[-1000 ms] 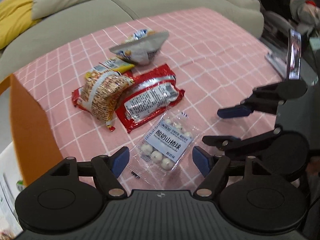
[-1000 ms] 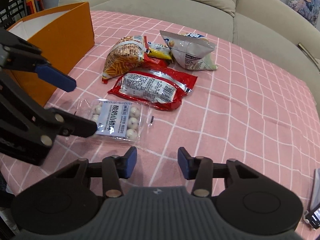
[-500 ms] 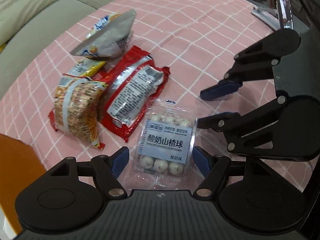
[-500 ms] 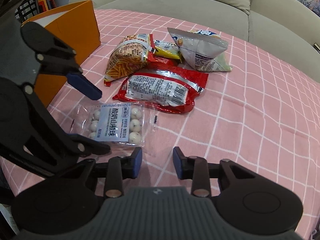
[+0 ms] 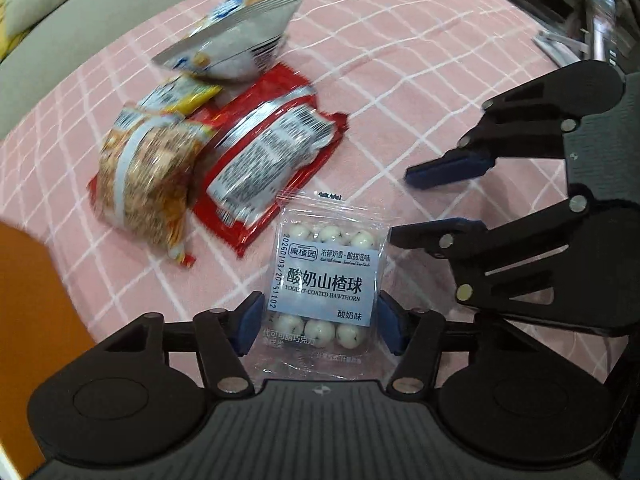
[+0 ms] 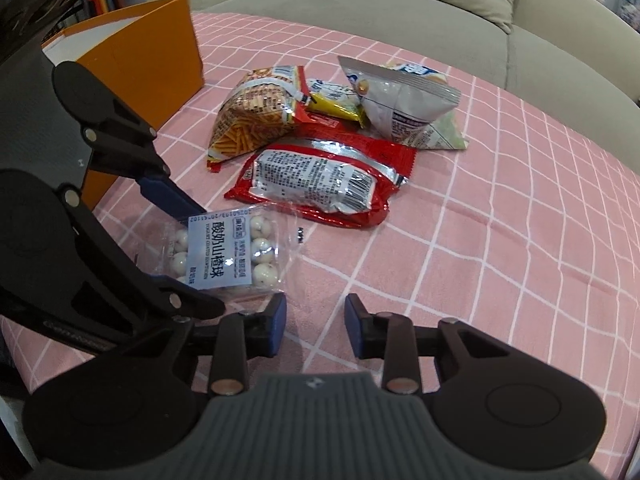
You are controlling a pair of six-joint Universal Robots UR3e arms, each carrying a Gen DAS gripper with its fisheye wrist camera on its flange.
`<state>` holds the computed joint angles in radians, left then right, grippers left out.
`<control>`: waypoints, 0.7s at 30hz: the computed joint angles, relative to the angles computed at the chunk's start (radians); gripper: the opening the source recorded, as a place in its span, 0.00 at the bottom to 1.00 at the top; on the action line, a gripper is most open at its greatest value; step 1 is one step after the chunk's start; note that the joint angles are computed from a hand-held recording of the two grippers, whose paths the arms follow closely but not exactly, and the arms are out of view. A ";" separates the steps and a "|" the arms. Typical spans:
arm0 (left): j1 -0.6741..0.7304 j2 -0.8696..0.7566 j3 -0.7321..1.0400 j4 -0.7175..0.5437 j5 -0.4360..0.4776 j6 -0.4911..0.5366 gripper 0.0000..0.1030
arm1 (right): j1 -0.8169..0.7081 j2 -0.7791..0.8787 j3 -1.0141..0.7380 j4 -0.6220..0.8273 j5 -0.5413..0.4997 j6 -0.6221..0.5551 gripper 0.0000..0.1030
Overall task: Organize snacks
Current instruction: 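Grasp the clear hawthorn ball bag with the left tool, then hold the hawthorn bag with the left tool while the right tool grasps the red snack bag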
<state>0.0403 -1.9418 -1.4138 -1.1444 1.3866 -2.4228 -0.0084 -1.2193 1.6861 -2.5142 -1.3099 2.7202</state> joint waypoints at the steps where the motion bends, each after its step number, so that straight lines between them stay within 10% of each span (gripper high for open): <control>1: -0.004 0.005 -0.001 -0.004 0.020 -0.036 0.65 | -0.003 0.001 -0.009 0.011 0.004 -0.023 0.34; 11: 0.001 0.007 0.068 -0.096 0.125 -0.317 0.65 | -0.020 0.114 -0.173 -0.006 0.064 -0.335 0.78; 21: 0.032 0.030 0.041 -0.118 0.110 -0.345 0.66 | 0.023 0.440 -0.714 0.272 0.092 -0.428 0.91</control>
